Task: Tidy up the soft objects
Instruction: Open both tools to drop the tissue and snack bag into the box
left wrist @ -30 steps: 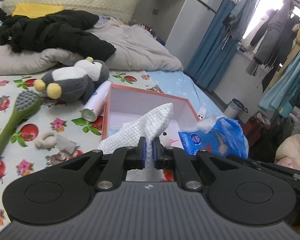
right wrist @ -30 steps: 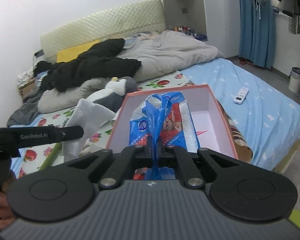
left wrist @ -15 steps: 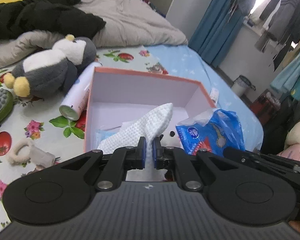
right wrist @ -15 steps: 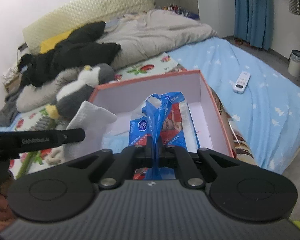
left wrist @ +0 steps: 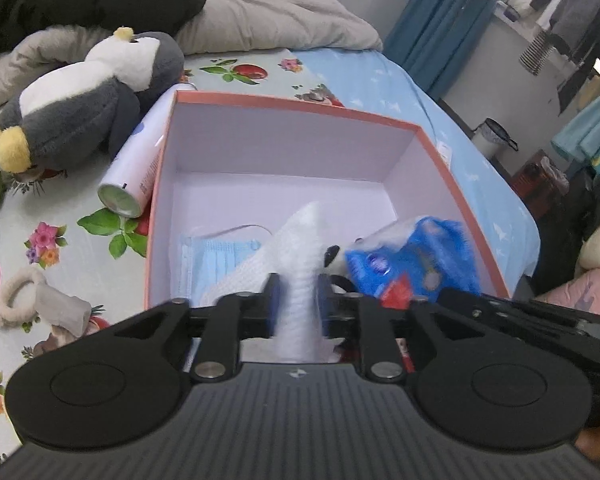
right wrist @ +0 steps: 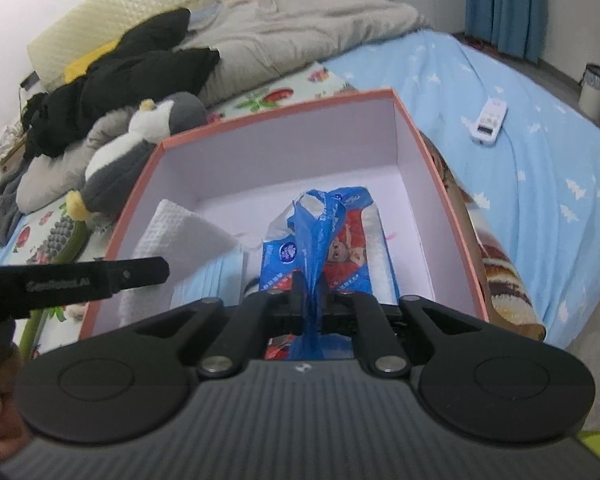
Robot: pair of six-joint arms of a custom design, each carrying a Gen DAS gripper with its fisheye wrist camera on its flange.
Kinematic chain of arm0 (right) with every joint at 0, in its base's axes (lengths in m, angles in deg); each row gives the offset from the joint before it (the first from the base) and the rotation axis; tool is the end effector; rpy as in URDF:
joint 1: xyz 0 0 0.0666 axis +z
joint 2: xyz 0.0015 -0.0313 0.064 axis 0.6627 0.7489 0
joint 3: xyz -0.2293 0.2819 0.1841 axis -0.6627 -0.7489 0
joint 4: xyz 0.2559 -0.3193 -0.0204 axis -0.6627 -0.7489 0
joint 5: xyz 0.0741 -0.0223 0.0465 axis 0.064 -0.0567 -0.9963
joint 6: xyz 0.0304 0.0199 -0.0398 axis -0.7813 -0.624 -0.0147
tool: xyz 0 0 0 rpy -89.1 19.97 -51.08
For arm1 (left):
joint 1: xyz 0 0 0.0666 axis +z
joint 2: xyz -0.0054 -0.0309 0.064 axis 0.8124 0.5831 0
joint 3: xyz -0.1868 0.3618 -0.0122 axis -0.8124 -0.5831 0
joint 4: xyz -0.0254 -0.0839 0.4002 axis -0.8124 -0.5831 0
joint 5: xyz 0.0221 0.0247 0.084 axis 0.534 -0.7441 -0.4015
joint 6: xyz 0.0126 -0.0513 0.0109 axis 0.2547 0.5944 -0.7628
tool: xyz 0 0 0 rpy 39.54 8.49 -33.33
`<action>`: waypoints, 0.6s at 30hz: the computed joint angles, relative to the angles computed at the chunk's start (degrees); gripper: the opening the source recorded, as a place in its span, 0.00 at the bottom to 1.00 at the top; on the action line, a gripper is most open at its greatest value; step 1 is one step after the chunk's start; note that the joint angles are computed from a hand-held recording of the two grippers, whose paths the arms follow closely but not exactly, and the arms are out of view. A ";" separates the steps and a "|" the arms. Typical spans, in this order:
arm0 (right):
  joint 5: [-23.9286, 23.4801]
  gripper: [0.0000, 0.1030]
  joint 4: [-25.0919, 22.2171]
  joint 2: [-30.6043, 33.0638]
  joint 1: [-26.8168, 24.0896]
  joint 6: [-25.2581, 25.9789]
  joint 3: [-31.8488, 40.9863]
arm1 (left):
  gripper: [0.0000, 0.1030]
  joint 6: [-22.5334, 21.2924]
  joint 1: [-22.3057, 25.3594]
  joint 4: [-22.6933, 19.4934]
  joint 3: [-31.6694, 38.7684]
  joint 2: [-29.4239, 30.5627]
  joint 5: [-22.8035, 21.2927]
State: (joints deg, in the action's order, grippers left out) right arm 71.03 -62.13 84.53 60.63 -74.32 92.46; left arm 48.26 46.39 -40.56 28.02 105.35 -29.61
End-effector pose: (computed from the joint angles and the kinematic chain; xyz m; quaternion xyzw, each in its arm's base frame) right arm 0.6070 0.2159 0.4576 -0.1088 0.9287 0.1563 0.3182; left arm 0.5809 -0.0839 0.4721 -0.1129 0.9370 -0.1197 0.3082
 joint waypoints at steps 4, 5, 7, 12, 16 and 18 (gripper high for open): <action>-0.23 0.38 0.31 -1.10 -0.10 -0.56 -0.85 | 0.41 -0.24 -0.31 0.82 -0.85 -1.65 -0.67; -0.11 0.38 0.75 -1.74 -0.03 -0.41 -1.40 | 0.41 -0.33 -0.37 0.90 -1.04 -2.22 -0.75; 0.03 0.38 1.46 -2.95 0.09 -0.39 -2.30 | 0.41 -0.56 -0.64 0.85 -1.43 -3.45 -1.62; -0.26 0.38 4.03 -7.32 0.41 -0.92 -6.02 | 0.41 -0.48 -1.21 0.68 -3.25 -7.55 -2.90; -0.52 0.38 5.90 -11.06 0.78 -1.18 -9.37 | 0.41 -0.09 -1.70 0.84 -5.54 -11.66 -3.99; -0.79 0.38 6.52 -12.89 0.88 -1.47 -10.95 | 0.41 0.14 -1.99 0.92 -6.76 -13.72 -4.66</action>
State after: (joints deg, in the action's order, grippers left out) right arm 70.24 -55.61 71.64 61.51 -75.78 81.50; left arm 48.40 44.40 -39.64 21.25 91.63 -34.27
